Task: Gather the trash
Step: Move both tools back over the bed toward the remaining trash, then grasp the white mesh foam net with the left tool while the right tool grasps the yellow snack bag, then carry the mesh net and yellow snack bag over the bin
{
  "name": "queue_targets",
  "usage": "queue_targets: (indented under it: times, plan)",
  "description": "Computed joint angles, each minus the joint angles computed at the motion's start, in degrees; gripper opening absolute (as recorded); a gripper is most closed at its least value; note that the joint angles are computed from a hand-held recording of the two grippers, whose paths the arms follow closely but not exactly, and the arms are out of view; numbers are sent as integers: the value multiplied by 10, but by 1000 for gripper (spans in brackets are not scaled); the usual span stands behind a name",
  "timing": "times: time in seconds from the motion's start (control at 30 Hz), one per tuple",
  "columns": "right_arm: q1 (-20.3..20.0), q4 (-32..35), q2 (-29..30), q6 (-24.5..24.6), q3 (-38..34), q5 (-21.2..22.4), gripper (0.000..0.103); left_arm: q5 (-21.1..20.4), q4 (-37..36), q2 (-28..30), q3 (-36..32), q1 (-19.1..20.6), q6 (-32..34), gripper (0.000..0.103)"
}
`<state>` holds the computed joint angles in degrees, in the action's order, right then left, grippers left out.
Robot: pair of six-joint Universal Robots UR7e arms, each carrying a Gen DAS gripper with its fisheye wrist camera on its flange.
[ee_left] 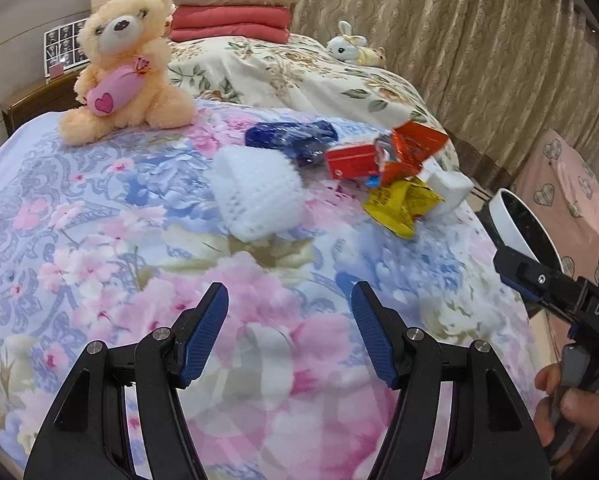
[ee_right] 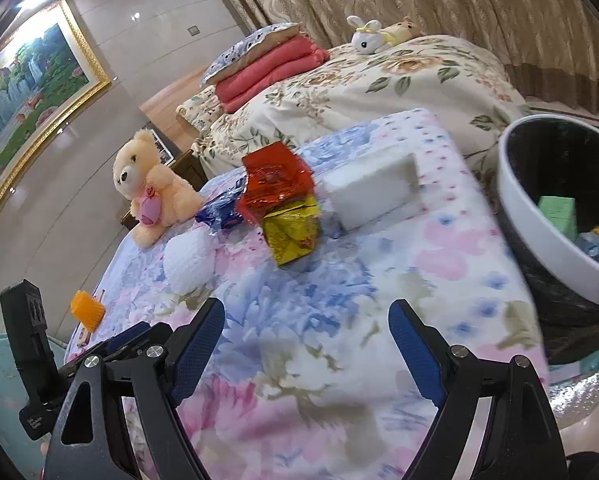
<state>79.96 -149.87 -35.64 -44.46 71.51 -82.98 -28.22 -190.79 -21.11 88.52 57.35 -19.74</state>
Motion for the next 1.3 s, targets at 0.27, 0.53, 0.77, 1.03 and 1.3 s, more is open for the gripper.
queue_targets:
  times: [0.27,0.53,0.77,1.03,1.3]
  plan:
    - [11,6,34,13,-32,0,86,3,-6,-6,-18,18,27,65]
    - [22,34,83,42,-99,-6,85,-22,10,-10,-51,40,40,65]
    - [30,47,117,52,-143,-23,62,-38,37,-5,-74,53,38,49]
    - [28,40,103,31,-120,-22,5,-54,26,-5,-56,45,57,10]
    - [14,27,49,2,-48,-1,4,-61,-1,-4,-26,22,49,10]
